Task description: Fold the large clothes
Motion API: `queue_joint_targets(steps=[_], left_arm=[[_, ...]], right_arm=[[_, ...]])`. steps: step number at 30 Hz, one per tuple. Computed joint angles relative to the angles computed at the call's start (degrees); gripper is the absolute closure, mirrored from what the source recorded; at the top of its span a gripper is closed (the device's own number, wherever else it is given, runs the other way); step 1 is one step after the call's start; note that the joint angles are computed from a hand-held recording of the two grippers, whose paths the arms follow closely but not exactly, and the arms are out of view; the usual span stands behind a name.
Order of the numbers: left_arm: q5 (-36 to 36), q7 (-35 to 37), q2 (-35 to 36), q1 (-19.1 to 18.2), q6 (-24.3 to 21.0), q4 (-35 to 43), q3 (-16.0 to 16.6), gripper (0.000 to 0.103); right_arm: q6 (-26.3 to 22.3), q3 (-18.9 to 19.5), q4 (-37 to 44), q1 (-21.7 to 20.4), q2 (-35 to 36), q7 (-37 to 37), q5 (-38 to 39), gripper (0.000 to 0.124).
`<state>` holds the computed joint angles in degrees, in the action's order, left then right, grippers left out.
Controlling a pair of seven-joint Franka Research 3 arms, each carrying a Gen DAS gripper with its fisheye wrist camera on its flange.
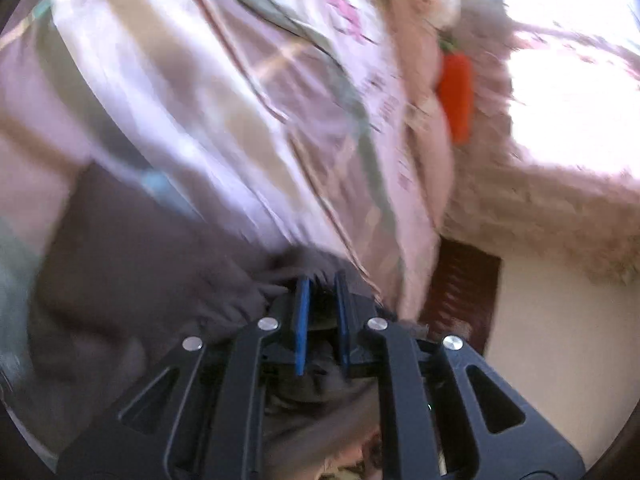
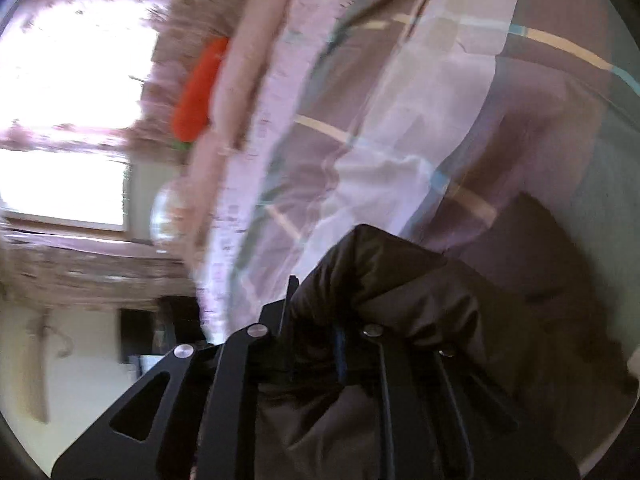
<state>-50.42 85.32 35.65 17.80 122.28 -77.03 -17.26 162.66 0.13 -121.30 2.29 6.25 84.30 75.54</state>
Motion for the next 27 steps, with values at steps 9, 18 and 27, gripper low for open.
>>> queue_joint_targets(steps=[9, 18, 27], left_arm=[[1.8, -0.5, -2.1, 2.8, 3.8, -5.7, 1.0, 0.084], [3.9, 17.9, -17.2, -0.5, -5.4, -11.9, 2.0, 0.067], [12.9, 17.6, -21.6, -8.8, -6.7, -20.3, 7.0, 0.067]], right_arm=[[-2.1, 0.3, 1.5, -1.8, 3.8, 2.5, -3.7, 0.079], [5.7, -0.3, -2.1, -1.2, -5.1, 0.0, -4.6, 0.024], [-3.9, -1.2, -8.5, 4.6, -13.8, 20.6, -34.9, 0.034]])
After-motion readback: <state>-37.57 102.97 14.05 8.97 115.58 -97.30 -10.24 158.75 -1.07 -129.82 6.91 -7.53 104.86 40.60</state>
